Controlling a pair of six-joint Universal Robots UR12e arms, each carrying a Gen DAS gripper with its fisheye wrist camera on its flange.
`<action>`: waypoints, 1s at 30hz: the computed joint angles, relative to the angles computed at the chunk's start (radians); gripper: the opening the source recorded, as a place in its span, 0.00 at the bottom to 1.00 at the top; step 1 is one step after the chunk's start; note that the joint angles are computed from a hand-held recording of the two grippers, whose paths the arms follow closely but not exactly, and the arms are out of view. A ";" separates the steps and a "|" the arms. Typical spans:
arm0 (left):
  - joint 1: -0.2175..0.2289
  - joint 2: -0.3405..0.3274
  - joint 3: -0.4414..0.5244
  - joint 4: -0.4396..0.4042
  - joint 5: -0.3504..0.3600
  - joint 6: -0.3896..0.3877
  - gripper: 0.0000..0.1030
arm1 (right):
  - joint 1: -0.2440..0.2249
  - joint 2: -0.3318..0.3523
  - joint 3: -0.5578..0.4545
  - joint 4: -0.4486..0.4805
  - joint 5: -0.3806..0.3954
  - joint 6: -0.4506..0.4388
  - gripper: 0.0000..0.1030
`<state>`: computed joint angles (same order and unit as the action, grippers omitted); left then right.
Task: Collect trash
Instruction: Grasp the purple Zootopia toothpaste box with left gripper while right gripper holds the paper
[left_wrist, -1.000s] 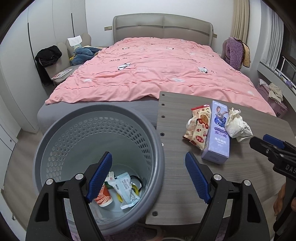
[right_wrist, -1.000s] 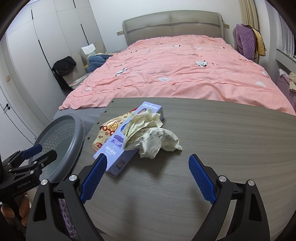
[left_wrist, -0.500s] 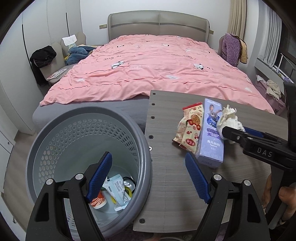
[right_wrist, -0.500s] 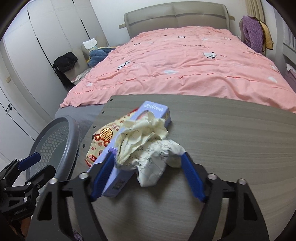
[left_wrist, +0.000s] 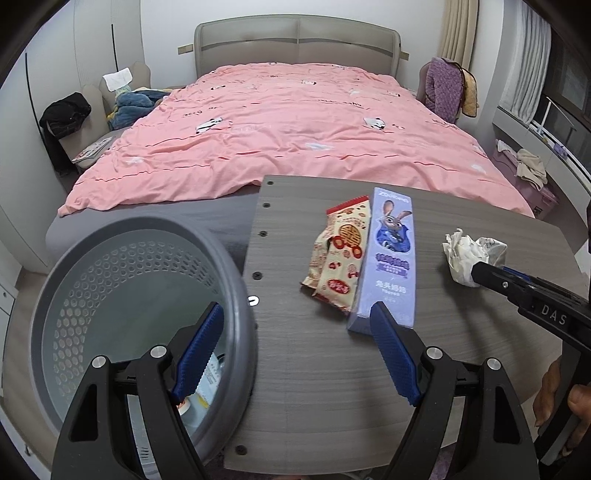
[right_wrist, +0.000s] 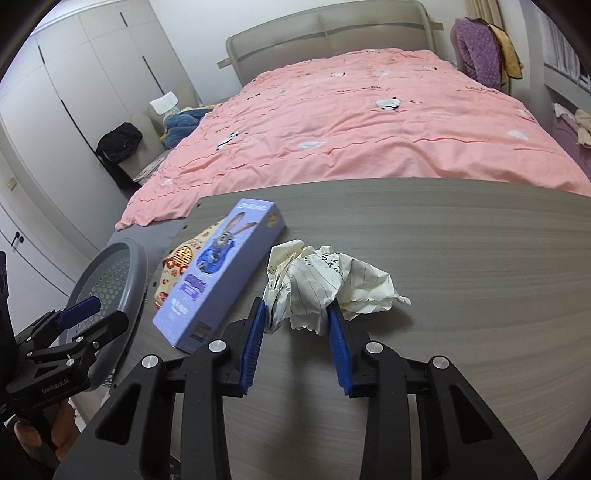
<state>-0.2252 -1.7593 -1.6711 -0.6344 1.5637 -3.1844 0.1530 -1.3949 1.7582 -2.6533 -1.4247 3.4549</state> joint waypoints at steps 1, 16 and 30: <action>-0.003 -0.004 0.003 0.000 0.001 0.002 0.76 | -0.003 -0.003 0.004 0.000 -0.002 0.001 0.33; -0.047 -0.086 0.086 -0.018 0.146 -0.044 0.76 | -0.046 -0.064 0.086 -0.069 -0.004 0.028 0.51; -0.083 -0.099 0.083 0.045 0.192 -0.028 0.76 | -0.076 -0.097 0.135 -0.134 0.026 0.052 0.66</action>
<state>-0.3087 -1.8583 -1.5885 -0.5897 1.7559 -3.2125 0.0775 -1.4918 1.8929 -2.7877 -1.3984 3.5070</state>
